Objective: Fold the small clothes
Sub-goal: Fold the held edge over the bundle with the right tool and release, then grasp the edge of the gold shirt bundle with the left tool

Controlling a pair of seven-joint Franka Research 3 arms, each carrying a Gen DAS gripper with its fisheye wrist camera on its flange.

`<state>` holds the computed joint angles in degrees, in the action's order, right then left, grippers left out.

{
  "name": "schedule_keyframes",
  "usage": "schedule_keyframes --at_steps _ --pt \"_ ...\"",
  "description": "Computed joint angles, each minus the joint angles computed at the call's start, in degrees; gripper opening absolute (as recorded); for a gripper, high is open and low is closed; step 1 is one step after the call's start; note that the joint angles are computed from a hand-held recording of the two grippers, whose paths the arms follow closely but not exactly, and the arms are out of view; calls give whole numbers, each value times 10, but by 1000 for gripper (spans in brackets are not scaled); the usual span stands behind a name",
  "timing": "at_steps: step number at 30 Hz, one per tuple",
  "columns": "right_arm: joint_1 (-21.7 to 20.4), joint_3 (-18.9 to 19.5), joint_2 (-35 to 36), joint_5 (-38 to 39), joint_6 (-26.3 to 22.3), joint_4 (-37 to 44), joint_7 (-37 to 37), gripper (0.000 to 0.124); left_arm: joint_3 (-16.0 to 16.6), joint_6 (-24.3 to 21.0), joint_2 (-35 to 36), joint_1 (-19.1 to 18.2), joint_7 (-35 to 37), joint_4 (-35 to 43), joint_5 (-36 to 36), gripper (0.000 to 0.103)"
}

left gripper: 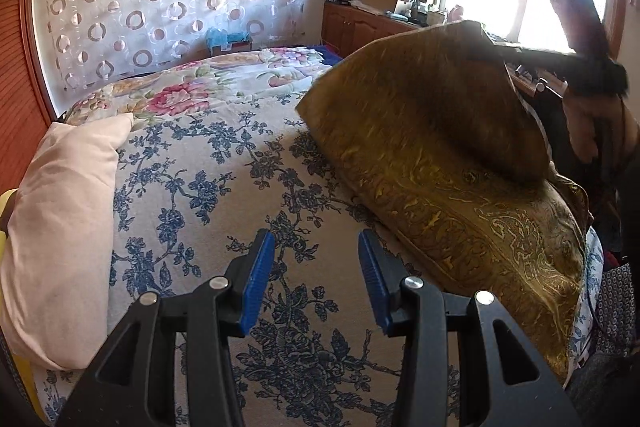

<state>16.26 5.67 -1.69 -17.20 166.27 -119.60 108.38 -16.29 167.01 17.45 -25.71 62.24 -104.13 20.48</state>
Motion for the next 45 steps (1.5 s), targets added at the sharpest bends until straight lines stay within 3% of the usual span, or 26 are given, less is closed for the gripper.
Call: schedule_keyframes --at_steps 8,10,11,12,18,26,29,32,36,37,38,39,42,45 --pt "-25 -39 56 25 -97 83 -4 3 -3 -3 0 -4 2 2 -3 42" --pt "-16 -58 66 -59 -130 99 76 11 -3 -4 -2 -7 1 3 -1 42" --pt "-14 -62 66 -82 -145 102 100 25 -4 -4 -3 -8 1 3 0 42" --pt "-16 -63 62 -85 -145 97 105 34 -3 -4 -3 -10 -1 2 2 42" --pt "-36 -42 -30 -55 -89 -13 70 34 -1 -2 -4 -23 -15 5 13 42" --pt "-59 7 -174 21 -59 -186 33 36 18 15 -15 -57 -81 -2 67 42" --pt "-53 17 -211 67 -61 -237 7 35 28 12 -18 -72 -117 -1 99 42" --pt "-80 55 -236 64 -74 -274 17 35 33 11 -24 -83 -152 -6 131 42" --pt "-83 62 -248 85 -71 -303 15 35 26 6 -30 -85 -180 -14 148 42" --pt "-81 60 -249 92 -64 -308 12 33 23 6 -33 -85 -185 -16 150 42" --pt "-71 53 -255 105 -51 -318 2 13 22 5 -36 -86 -192 -20 155 42" --pt "-65 49 -269 114 -36 -331 -6 4 23 4 -41 -88 -202 -23 163 42" --pt "-64 57 -328 136 -1 -370 -15 3 20 1 -53 -91 -226 -32 184 42" --pt "-78 71 -397 152 -12 -400 -13 3 12 2 -61 -88 -235 -37 193 42"
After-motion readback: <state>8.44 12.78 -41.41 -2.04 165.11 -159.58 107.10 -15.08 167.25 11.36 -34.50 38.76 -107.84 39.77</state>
